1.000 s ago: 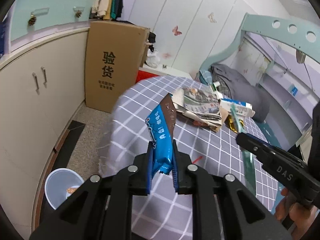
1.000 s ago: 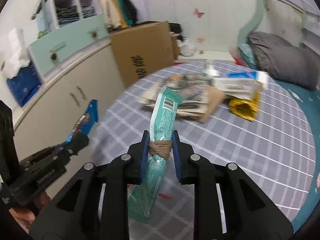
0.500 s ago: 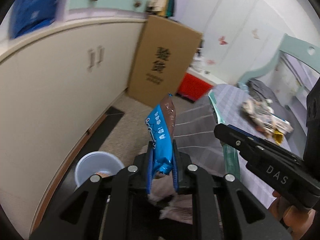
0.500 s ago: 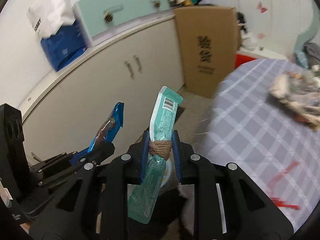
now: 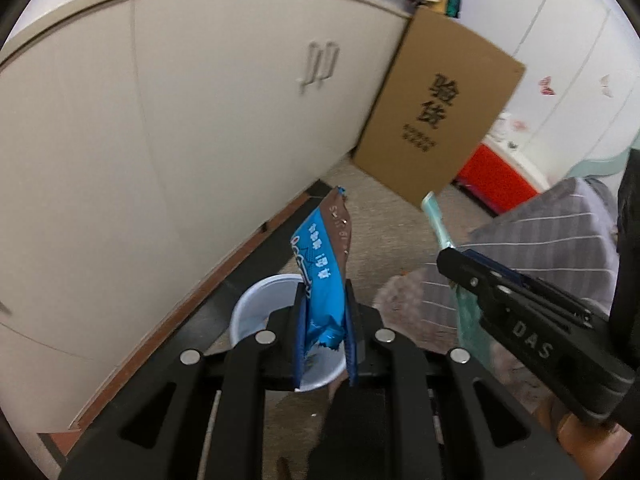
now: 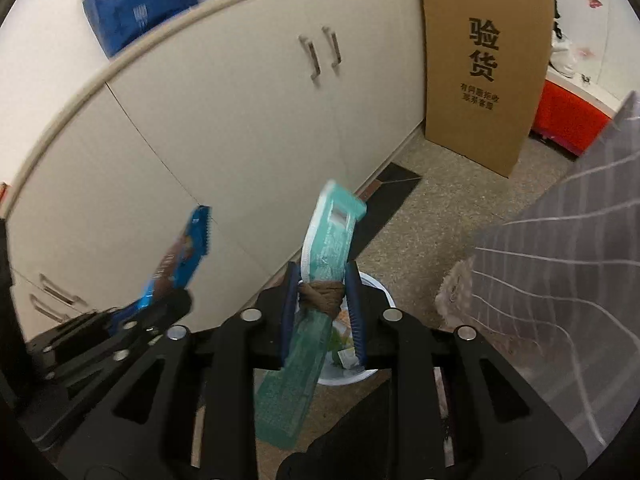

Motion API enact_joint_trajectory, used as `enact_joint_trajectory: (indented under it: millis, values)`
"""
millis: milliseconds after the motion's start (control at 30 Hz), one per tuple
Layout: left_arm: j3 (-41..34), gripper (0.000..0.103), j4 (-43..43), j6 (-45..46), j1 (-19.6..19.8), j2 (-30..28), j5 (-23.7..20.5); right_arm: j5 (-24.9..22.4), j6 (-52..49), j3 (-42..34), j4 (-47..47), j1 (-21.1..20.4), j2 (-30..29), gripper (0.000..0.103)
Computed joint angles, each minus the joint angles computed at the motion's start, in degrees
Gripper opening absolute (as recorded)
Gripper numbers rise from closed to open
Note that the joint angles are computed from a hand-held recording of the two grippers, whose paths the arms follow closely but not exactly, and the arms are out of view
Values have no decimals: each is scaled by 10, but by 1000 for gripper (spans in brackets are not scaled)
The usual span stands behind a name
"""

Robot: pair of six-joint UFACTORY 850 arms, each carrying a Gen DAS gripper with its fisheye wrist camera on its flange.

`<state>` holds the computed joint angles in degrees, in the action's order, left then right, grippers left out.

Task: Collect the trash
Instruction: 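Carry both items to the wastebasket and open both tools over it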

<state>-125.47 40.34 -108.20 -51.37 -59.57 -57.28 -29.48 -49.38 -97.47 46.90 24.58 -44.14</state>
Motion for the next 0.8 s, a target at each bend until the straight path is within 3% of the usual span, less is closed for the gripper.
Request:
enact_joint_trajectory:
  millis: [33,267,800]
  values:
    - [8,15,-2,-2,1,3,1,4,10,-3,-7,3,-5,60]
    - [49,15,-12,-11,10,16,19,9,26,-8,-27,9,-17,60]
    - [-45,15,-30,50,14,-41,-1,78,-101,65,114,-3,40,68]
